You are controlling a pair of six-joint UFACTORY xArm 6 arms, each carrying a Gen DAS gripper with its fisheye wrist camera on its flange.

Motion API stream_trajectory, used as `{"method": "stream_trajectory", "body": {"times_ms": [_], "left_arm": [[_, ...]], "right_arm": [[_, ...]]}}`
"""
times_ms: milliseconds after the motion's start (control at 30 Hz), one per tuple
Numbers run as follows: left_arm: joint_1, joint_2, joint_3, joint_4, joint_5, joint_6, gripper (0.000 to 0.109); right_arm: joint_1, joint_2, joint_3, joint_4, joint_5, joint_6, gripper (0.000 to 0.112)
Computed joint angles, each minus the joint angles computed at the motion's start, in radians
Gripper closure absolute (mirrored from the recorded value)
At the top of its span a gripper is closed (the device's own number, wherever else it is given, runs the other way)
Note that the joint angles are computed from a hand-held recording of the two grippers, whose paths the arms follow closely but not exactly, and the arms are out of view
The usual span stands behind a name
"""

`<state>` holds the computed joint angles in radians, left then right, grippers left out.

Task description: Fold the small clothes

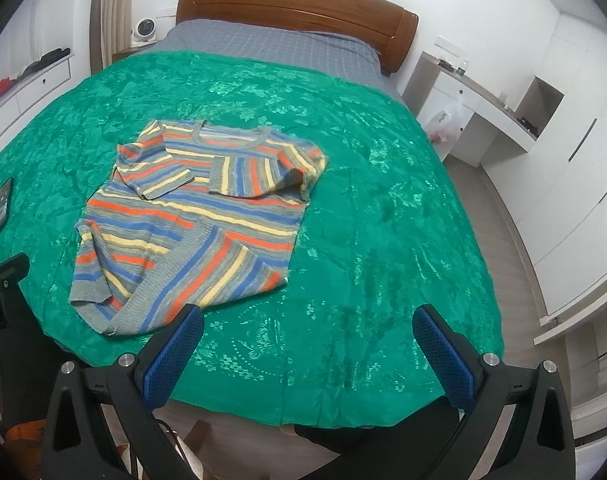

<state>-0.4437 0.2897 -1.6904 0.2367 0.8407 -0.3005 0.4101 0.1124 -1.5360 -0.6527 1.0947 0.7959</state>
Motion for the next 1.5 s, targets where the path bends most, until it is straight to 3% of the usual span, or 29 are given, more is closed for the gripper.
{"method": "stream_trajectory", "body": {"times_ms": [567,967,1500], "left_arm": [[-0.001,0.003,-0.005,-0.002,0.011,0.003,0.006],[-0.001,0.003,-0.005,-0.003,0.012,0.003,0.006],[-0.001,0.003,-0.002,-0.004,0.007,0.002,0.006]], "right_arm": [[-0.001,0.003,-0.001,-0.026,0.030,0.014,0.010],[0.038,0.038,-0.043,-0.169,0.153,-0.001,0.010],[0.056,0.041,-0.056,-0.247,0.196,0.009,0.010]]}}
